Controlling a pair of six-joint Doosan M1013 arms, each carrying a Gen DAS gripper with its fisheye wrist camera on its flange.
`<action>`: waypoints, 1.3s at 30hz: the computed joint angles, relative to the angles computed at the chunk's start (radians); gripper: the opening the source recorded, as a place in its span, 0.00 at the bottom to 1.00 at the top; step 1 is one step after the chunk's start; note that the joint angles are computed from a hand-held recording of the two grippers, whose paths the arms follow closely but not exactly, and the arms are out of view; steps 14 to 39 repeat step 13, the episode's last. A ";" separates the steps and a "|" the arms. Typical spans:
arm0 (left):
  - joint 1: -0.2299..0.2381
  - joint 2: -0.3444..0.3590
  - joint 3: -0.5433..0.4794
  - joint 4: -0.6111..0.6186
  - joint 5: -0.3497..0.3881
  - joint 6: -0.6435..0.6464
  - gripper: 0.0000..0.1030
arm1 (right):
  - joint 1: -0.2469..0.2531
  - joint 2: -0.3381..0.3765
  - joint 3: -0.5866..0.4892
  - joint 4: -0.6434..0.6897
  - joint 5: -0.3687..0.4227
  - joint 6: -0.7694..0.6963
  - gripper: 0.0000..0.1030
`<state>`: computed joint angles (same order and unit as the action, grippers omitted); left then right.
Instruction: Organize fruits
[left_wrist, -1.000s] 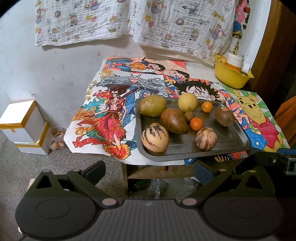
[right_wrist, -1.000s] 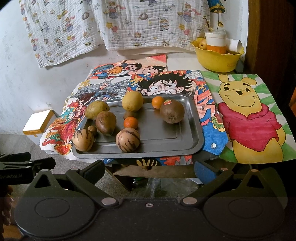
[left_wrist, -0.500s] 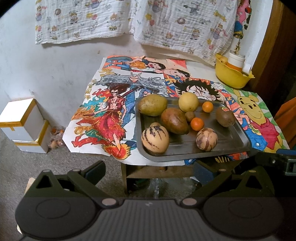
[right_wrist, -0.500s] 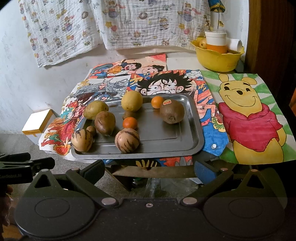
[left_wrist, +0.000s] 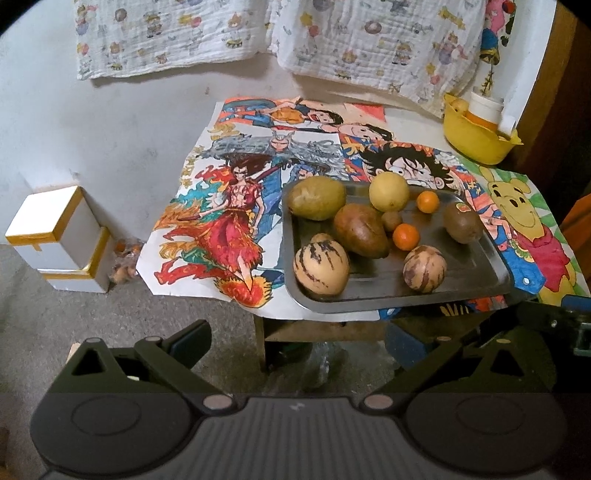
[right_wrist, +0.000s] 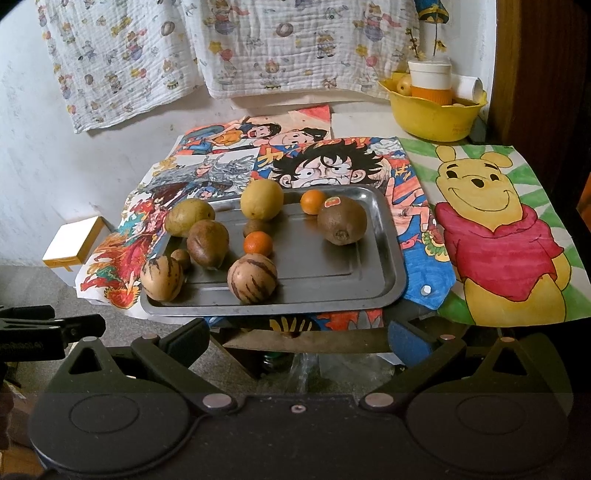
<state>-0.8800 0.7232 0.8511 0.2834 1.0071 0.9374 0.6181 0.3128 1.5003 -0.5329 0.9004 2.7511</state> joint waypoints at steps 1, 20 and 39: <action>0.000 0.000 -0.002 -0.004 0.003 0.002 0.99 | 0.000 0.000 0.000 -0.001 0.000 0.000 1.00; 0.004 -0.002 0.002 -0.022 -0.009 0.013 0.99 | -0.001 -0.002 0.002 0.002 -0.002 -0.004 1.00; 0.004 -0.002 0.002 -0.022 -0.009 0.013 0.99 | -0.001 -0.002 0.002 0.002 -0.002 -0.004 1.00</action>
